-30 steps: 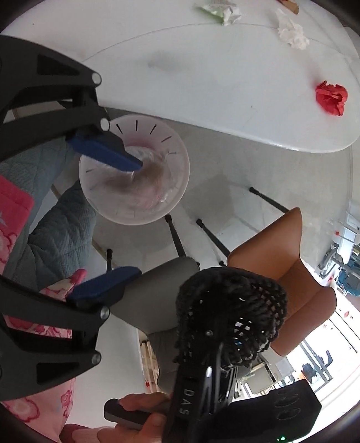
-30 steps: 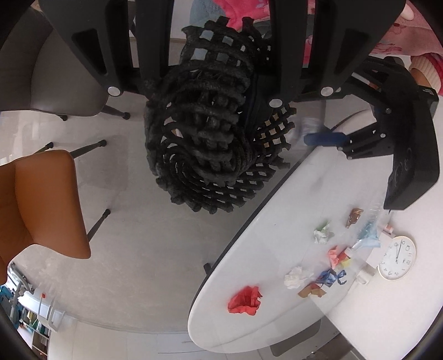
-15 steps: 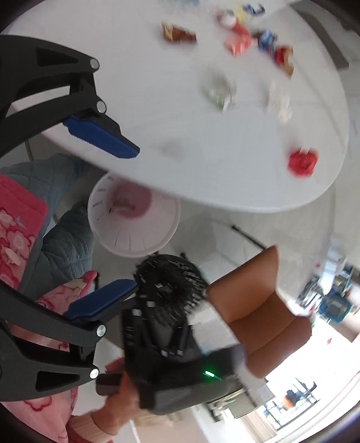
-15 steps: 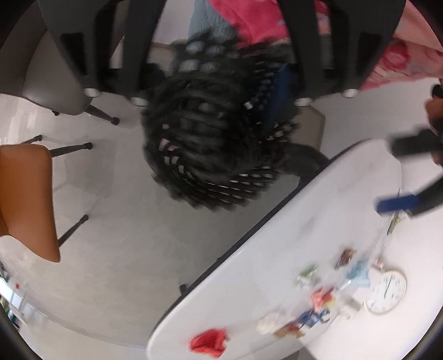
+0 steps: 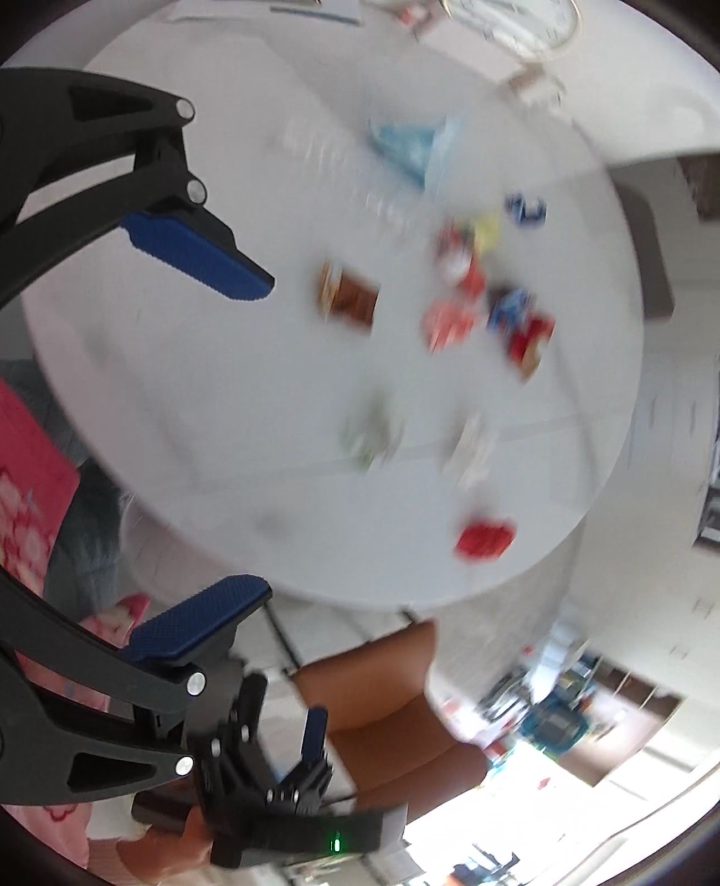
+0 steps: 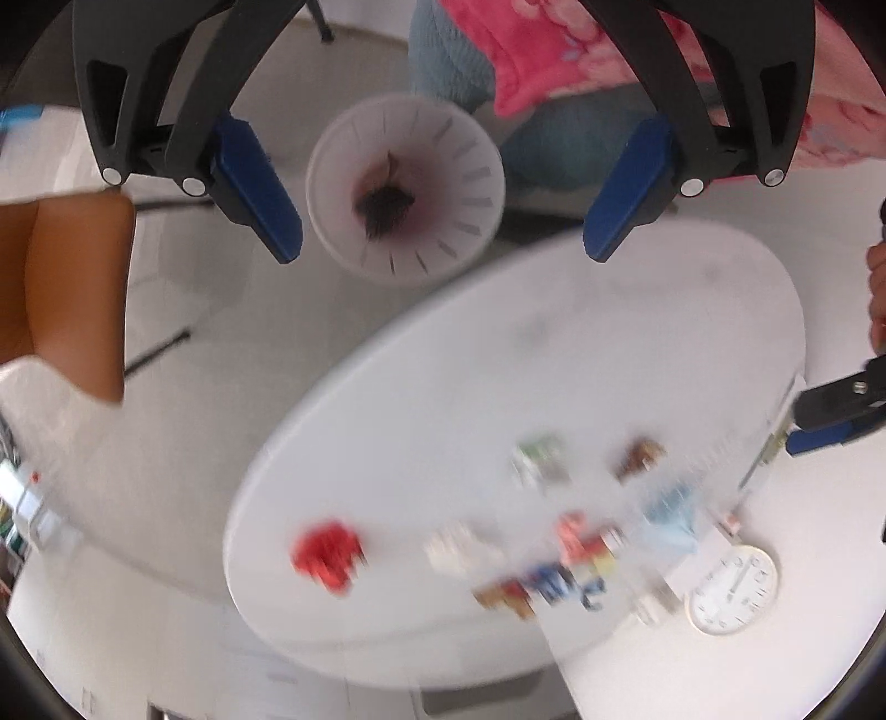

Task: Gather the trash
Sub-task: 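Grasp the clear plastic bottle with the left gripper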

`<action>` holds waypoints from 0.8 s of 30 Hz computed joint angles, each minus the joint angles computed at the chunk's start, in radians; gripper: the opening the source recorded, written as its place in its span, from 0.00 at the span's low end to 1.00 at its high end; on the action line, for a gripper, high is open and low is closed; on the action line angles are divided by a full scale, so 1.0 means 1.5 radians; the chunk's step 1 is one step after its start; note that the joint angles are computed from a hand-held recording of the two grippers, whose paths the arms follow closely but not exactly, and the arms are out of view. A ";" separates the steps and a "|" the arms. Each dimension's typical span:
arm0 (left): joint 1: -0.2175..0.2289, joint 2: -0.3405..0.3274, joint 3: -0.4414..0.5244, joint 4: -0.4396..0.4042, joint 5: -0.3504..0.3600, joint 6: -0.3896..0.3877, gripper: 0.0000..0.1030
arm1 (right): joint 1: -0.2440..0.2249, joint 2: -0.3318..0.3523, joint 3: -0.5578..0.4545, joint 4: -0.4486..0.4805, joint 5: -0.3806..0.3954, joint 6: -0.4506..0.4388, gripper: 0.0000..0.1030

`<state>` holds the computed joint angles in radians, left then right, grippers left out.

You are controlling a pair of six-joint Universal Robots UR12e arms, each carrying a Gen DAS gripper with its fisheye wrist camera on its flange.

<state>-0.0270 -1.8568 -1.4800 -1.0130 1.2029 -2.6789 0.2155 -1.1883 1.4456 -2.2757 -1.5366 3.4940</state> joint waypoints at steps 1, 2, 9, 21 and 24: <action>0.005 -0.004 0.002 0.010 0.005 -0.005 0.92 | 0.003 0.011 -0.018 -0.009 -0.003 -0.001 0.98; 0.012 -0.008 0.006 0.021 0.012 -0.010 0.92 | 0.006 0.020 -0.031 -0.014 -0.005 0.000 0.98; 0.040 -0.048 0.042 0.065 0.050 0.021 0.92 | 0.021 0.096 -0.146 -0.006 -0.022 0.027 0.98; 0.050 -0.164 0.176 -0.032 0.046 0.210 0.92 | 0.042 0.201 -0.313 0.084 -0.058 0.113 0.98; 0.048 -0.194 0.212 -0.069 0.048 0.247 0.92 | 0.044 0.220 -0.340 0.115 -0.062 0.135 0.98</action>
<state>0.0445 -2.1482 -1.1624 -1.1168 1.2746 -2.3078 0.2817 -0.8581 0.9350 -2.1038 -1.6291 3.6966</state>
